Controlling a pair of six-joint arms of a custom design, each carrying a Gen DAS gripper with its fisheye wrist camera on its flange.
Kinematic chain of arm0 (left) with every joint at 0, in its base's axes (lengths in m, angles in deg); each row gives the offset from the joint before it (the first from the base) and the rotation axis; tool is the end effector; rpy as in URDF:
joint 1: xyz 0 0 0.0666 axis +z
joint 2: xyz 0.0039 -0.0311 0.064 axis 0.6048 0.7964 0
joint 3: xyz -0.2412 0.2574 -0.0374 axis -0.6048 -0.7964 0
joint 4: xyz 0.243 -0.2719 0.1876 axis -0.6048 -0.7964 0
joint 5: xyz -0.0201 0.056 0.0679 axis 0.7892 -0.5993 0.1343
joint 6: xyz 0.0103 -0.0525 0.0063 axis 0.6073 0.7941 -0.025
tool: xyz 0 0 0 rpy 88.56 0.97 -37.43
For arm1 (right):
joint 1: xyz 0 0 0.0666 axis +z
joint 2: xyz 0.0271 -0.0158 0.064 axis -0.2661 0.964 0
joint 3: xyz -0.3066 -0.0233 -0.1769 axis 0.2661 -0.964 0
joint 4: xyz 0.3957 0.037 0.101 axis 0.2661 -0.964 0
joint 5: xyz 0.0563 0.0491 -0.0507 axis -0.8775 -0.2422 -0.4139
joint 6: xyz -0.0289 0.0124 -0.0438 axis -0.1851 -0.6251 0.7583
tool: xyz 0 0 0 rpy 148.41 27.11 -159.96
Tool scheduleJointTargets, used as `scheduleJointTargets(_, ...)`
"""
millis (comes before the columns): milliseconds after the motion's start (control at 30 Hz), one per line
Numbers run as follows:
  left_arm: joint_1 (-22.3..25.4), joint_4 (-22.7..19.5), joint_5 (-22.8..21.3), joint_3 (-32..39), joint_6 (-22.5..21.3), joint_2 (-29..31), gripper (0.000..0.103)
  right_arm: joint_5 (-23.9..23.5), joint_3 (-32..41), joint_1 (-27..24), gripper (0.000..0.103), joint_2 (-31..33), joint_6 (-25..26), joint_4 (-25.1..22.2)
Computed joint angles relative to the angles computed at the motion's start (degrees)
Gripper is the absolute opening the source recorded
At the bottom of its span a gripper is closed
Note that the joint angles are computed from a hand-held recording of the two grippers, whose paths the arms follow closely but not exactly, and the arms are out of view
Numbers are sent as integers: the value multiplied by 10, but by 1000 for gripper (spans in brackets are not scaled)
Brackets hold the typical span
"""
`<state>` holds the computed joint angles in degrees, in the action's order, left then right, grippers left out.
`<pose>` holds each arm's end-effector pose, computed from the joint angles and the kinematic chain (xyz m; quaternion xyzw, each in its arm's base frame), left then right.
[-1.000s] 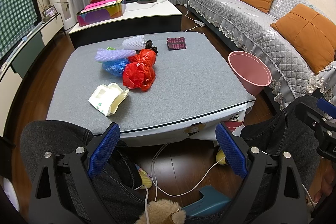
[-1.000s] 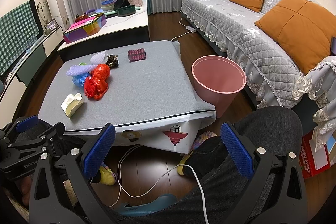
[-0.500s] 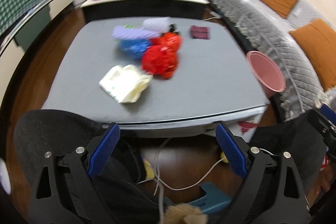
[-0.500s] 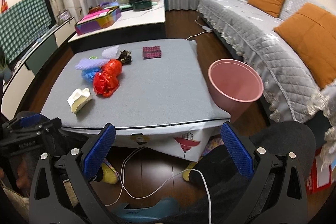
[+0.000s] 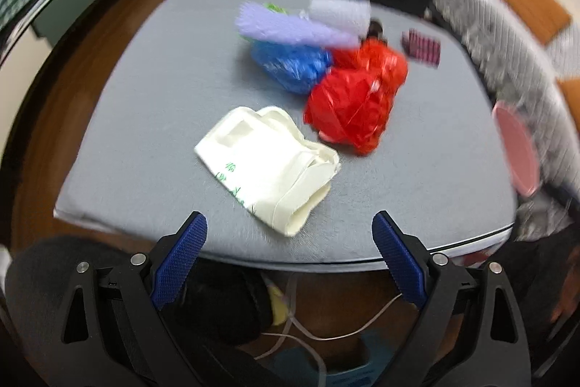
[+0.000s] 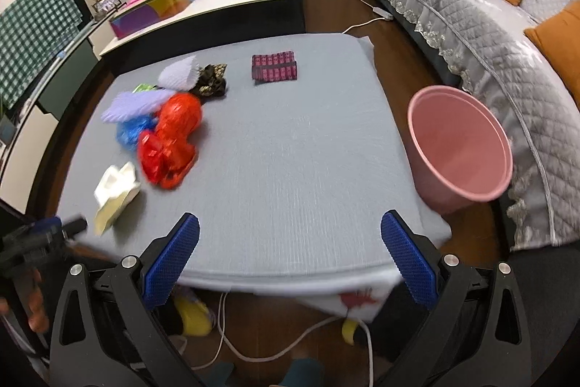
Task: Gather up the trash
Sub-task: 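Grasp the white wipes pack with the left tool while the right tool grasps the pink-black card packet, then carry the wipes pack and card packet with both tools over the pink wastebasket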
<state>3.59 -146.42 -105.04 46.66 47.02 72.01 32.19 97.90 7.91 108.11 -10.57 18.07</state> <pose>0.2654 -0.1649 0.3621 -0.2073 0.9581 0.0045 0.1974 0.3755 0.1622 0.4097 -0.1511 0.9485 0.0810 0.2664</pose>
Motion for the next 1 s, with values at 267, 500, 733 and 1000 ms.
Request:
scheduleJointTargets(267,58,22,46,10,-114,99,89,56,120,12,98,178,93,101)
scheduleJointTargets(500,114,61,68,15,-130,105,43,4,277,10,98,346,69,55)
scheduleJointTargets(733,143,90,71,3,-139,77,10,32,379,29,98,444,40,51)
scheduleJointTargets(1000,145,118,57,-12,-113,62,6,27,390,29,74,466,-8,57)
